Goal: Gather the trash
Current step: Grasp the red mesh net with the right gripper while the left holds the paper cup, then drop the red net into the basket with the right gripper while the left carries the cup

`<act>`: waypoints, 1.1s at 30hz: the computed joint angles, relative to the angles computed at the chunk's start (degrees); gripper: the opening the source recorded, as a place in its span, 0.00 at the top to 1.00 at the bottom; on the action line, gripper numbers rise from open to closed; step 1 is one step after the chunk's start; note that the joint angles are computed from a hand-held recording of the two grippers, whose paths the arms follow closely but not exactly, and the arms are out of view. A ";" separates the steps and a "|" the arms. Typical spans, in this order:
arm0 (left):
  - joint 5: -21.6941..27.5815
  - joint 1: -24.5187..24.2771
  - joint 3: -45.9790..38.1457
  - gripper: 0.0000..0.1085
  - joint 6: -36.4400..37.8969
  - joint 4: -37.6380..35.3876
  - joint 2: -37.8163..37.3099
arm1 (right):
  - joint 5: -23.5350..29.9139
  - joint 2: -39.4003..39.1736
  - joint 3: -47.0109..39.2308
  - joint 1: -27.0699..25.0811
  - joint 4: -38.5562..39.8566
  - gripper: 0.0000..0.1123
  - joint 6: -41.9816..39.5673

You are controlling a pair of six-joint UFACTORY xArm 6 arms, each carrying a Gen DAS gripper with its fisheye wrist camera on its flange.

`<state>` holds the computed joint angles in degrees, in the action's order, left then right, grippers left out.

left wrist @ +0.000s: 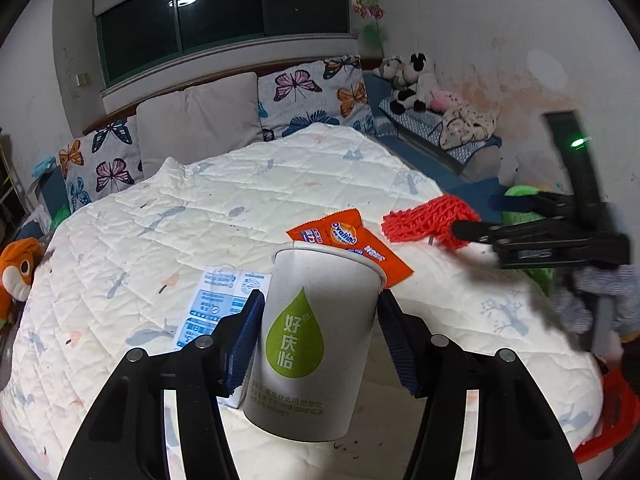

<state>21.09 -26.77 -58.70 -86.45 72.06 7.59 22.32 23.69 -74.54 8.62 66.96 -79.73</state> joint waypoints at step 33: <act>-2.69 -3.35 -2.72 0.48 -2.94 1.00 0.38 | 2.33 -9.41 10.22 -6.09 7.17 0.54 -4.82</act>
<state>18.40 -30.13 -61.41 -89.39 73.07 7.98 24.65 14.29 -64.32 2.52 74.13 -84.54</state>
